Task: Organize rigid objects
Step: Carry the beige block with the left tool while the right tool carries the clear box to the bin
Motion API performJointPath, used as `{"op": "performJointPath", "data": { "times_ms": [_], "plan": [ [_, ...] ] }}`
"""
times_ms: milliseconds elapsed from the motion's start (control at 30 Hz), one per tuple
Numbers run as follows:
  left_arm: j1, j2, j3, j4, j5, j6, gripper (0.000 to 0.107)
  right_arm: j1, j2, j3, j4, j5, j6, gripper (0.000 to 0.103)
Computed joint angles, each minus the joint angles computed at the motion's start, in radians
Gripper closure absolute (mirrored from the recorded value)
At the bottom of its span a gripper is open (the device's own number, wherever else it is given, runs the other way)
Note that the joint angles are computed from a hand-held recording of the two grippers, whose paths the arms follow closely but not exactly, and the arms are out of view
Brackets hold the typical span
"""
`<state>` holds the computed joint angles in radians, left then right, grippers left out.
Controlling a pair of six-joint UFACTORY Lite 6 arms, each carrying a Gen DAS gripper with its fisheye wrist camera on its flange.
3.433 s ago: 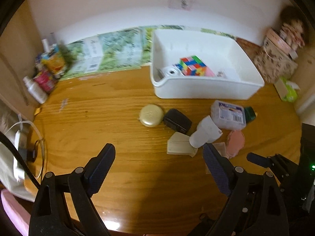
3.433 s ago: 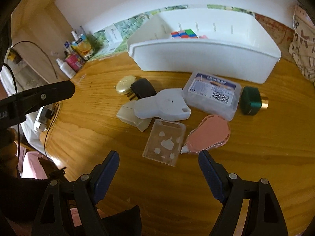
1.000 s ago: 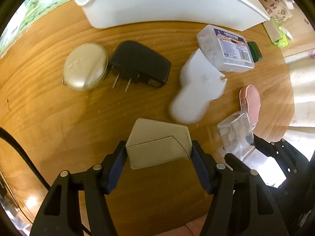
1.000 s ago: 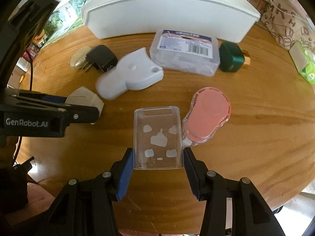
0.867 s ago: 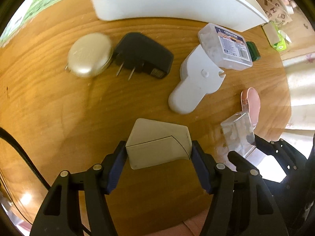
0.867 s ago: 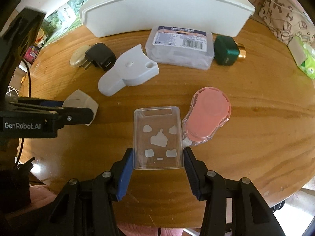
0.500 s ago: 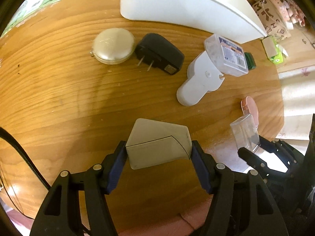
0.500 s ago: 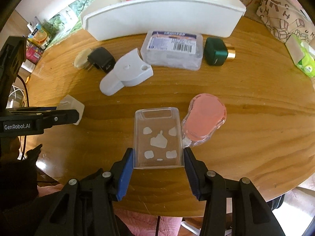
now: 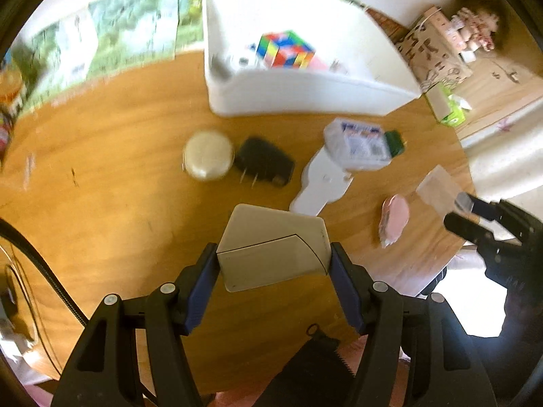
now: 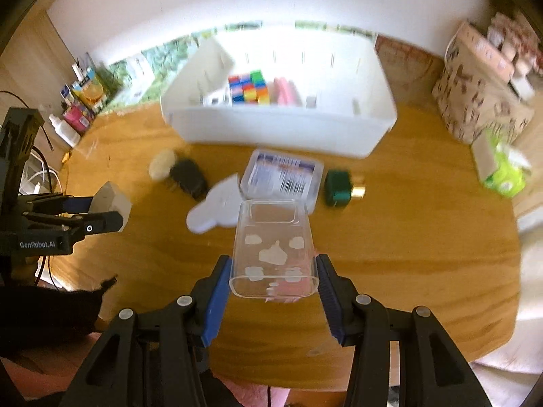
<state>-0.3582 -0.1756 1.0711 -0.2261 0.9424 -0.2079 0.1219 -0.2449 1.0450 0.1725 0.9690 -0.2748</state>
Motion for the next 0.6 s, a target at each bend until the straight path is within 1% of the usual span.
{"op": "performJointPath", "data": {
  "times_ms": [100, 233, 600],
  "plan": [
    [-0.057, 0.066, 0.093, 0.047, -0.021, -0.047, 0.039, -0.001, 0.042, 0.079, -0.006, -0.002, -0.012, 0.053],
    [-0.079, 0.124, 0.189, 0.098, -0.022, -0.072, 0.039, -0.029, 0.111, 0.199, 0.013, 0.009, -0.059, 0.053],
    [-0.055, 0.306, 0.489, 0.146, -0.001, -0.087, 0.039, -0.08, 0.358, 0.533, 0.087, 0.018, -0.148, 0.053]
  ]
}}
